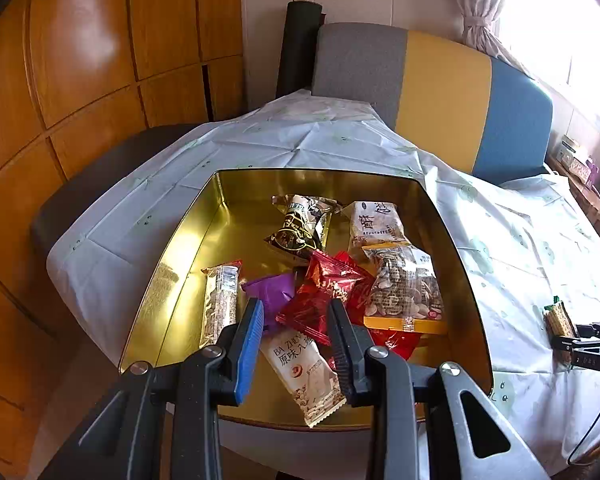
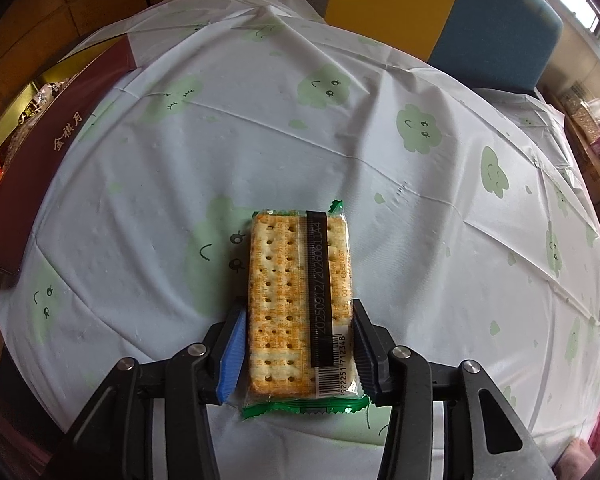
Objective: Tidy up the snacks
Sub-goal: 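Carry the cracker pack into the tin and open the right tool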
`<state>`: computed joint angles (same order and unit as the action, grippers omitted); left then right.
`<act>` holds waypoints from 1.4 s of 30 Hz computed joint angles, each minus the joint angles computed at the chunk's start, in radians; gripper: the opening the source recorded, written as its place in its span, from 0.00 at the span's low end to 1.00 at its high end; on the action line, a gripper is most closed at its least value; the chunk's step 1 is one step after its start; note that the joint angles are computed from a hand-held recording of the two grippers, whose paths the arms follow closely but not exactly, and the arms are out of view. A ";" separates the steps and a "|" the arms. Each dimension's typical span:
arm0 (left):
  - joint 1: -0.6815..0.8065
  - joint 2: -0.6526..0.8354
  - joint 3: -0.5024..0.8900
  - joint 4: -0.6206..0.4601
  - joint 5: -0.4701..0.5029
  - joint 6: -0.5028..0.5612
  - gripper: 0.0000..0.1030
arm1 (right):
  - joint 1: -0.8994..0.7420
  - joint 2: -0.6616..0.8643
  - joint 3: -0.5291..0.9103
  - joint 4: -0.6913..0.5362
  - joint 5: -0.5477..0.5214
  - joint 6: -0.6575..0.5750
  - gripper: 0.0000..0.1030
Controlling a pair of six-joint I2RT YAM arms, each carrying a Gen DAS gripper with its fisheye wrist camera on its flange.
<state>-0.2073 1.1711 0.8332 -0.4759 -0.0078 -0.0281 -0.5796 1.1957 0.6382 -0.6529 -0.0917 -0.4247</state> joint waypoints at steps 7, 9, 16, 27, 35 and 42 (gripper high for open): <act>0.037 -0.002 -0.013 0.003 0.016 0.016 0.32 | 0.033 -0.005 0.070 -0.086 -0.062 0.077 0.46; 0.051 0.002 -0.013 0.005 0.023 0.015 0.32 | 0.086 -0.026 0.095 -0.110 -0.083 0.114 0.46; 0.103 0.004 -0.013 0.017 0.037 0.006 0.32 | 0.432 -0.004 0.266 -0.148 -0.113 0.308 0.46; 0.220 0.015 -0.026 0.038 0.067 0.015 0.32 | 0.850 0.419 0.631 -0.065 -0.038 0.515 0.47; 0.246 0.031 -0.019 0.045 0.063 0.014 0.33 | 0.930 0.618 0.761 -0.065 0.042 0.549 0.48; 0.224 0.009 -0.028 0.053 0.043 0.002 0.34 | 0.908 0.574 0.710 -0.019 -0.012 0.535 0.57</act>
<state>0.0163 1.1802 0.8053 -0.4231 0.0347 -0.0257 0.3283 1.7702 1.3481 -0.6718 -0.1035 0.1106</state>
